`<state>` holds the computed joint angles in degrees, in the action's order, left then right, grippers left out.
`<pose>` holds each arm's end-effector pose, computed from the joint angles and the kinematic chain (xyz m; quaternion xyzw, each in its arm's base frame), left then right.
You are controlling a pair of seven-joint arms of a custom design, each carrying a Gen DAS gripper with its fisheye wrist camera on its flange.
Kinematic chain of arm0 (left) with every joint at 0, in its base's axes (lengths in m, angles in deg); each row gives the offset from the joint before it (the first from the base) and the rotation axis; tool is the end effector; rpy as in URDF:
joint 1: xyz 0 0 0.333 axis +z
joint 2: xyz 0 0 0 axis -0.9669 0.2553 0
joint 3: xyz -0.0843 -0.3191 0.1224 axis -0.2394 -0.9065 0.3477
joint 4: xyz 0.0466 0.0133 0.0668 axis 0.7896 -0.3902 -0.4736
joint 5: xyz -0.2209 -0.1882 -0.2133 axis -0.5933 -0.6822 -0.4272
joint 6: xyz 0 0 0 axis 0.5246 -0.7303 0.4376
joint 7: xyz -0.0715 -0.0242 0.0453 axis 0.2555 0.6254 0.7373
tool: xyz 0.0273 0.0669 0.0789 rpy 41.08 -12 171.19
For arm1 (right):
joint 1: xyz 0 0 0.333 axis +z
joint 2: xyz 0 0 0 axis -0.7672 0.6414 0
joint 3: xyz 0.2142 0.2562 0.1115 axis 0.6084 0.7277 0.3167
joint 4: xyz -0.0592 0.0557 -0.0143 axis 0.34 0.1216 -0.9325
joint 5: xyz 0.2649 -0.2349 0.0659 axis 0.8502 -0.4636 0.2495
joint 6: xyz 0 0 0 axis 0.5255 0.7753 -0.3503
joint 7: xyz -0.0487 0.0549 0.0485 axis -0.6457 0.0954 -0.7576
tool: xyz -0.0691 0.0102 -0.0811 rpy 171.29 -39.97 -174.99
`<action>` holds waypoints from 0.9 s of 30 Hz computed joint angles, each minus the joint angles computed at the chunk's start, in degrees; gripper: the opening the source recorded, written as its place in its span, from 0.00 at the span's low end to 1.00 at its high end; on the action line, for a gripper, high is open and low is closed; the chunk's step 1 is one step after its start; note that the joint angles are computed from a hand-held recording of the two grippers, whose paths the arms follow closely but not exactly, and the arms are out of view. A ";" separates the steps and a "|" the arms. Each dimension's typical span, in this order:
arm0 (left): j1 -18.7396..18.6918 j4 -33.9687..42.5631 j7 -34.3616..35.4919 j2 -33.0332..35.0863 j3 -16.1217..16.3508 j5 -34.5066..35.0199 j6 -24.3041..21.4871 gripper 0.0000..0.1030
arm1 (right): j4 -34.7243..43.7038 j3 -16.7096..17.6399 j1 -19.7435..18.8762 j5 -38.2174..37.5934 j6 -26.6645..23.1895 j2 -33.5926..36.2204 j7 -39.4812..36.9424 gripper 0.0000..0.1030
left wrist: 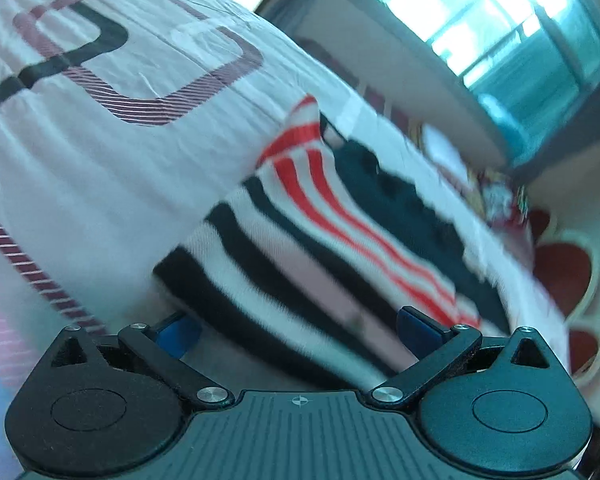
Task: Fold small clothes
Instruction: 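Roll the left gripper and grasp the striped folded edge, then lift the held edge with the left gripper and fold the sweater over, then release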
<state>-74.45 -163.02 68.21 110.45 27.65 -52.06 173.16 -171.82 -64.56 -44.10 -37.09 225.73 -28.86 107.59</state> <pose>0.6688 -0.0344 0.2716 -0.8389 0.3583 -0.3929 0.1159 0.7010 0.1879 0.3210 -0.7499 0.5171 -0.2194 0.3494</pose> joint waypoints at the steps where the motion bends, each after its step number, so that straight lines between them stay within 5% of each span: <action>1: -0.49 1.12 -0.44 1.05 0.52 -0.91 0.99 1.00 | -0.01 -0.08 0.08 -0.06 0.09 0.09 -0.01 0.61; 3: -0.89 3.29 -1.53 3.10 0.92 -2.53 3.05 0.96 | 0.37 -0.37 0.33 0.04 0.04 0.50 0.26 0.61; 5: -1.68 6.01 -2.07 4.96 1.78 -3.92 2.71 0.63 | 0.86 -0.47 0.45 0.01 0.36 1.00 0.40 0.61; 11: -4.62 7.06 -2.77 5.61 4.93 -6.99 1.96 0.34 | 2.75 -0.48 0.40 -0.35 0.64 2.22 0.69 0.60; 18: -6.32 6.98 0.49 4.58 6.84 -6.23 3.47 0.25 | 5.15 -8.63 6.45 -0.24 -1.59 3.99 1.93 0.61; 23: -8.99 10.66 10.28 3.52 8.08 -2.47 6.62 0.21 | 2.64 -5.05 4.05 -2.25 6.13 5.36 0.35 0.62; 27: -2.59 23.57 15.87 7.57 -3.64 11.03 0.58 0.21 | 2.48 -2.98 1.83 -3.31 4.54 4.73 0.81 0.61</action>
